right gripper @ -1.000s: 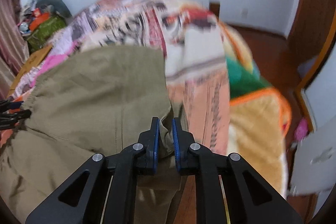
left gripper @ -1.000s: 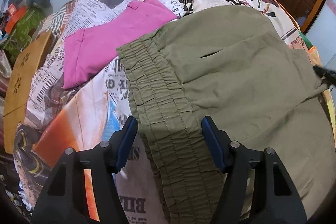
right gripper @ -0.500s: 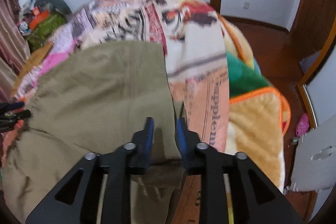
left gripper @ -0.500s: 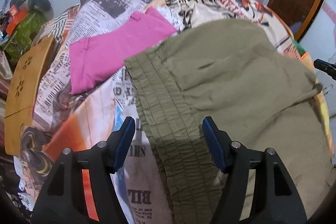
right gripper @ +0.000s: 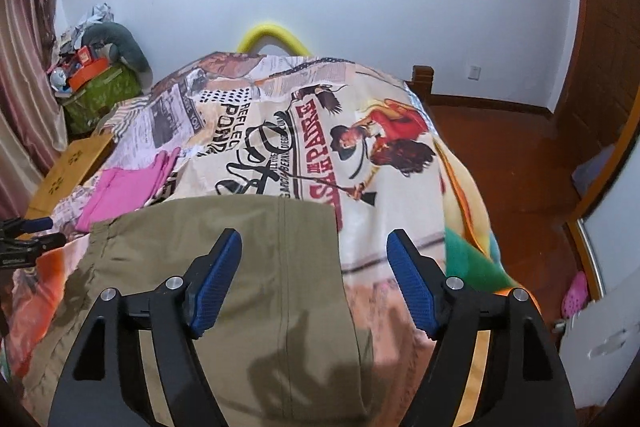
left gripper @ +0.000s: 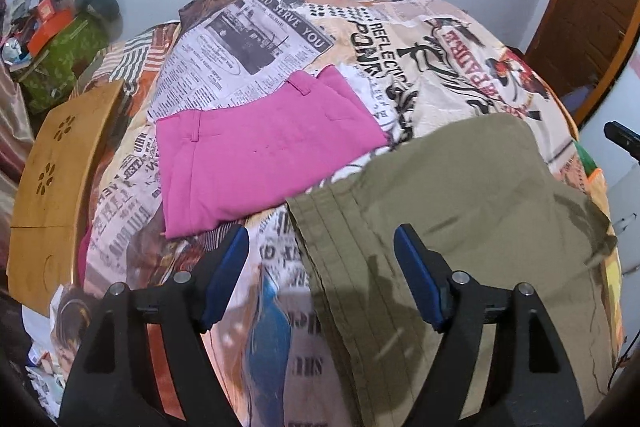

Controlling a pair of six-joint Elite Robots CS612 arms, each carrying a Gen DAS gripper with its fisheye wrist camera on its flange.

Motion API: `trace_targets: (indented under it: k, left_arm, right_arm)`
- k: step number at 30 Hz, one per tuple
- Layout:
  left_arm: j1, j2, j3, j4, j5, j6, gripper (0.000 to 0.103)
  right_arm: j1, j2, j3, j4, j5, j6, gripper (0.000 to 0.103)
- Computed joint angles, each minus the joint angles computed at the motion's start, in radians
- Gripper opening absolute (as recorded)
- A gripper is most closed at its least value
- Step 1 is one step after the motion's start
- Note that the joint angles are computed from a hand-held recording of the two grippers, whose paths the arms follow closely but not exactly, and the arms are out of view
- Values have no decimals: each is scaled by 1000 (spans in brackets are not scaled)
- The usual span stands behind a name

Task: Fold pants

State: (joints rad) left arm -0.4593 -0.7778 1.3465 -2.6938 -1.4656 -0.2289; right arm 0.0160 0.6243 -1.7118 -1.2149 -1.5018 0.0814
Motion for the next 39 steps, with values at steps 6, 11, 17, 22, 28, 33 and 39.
trace_targets:
  k: [6, 11, 17, 22, 28, 33, 39]
  left_arm:
    - [15, 57, -72, 52, -46, -11, 75]
    - [20, 92, -112, 80, -62, -22, 75]
    - [21, 122, -141, 91, -62, -20, 75]
    - [11, 133, -154, 90, -31, -3, 67]
    - [-12, 130, -149, 79, 63, 38, 58]
    - [-24, 114, -122, 23, 147, 61, 54]
    - [-27, 82, -101, -41, 185, 64, 52]
  right_arm:
    - [-2, -10, 98, -5, 22, 22, 72]
    - [-12, -10, 171, -19, 31, 112, 72]
    - [-25, 1, 212, -24, 81, 170, 70]
    - [-27, 2, 213, -24, 143, 106, 37]
    - [-2, -7, 220, -20, 13, 35, 9]
    - [3, 4, 181, -62, -22, 22, 3]
    - [6, -22, 165, -168, -44, -10, 1]
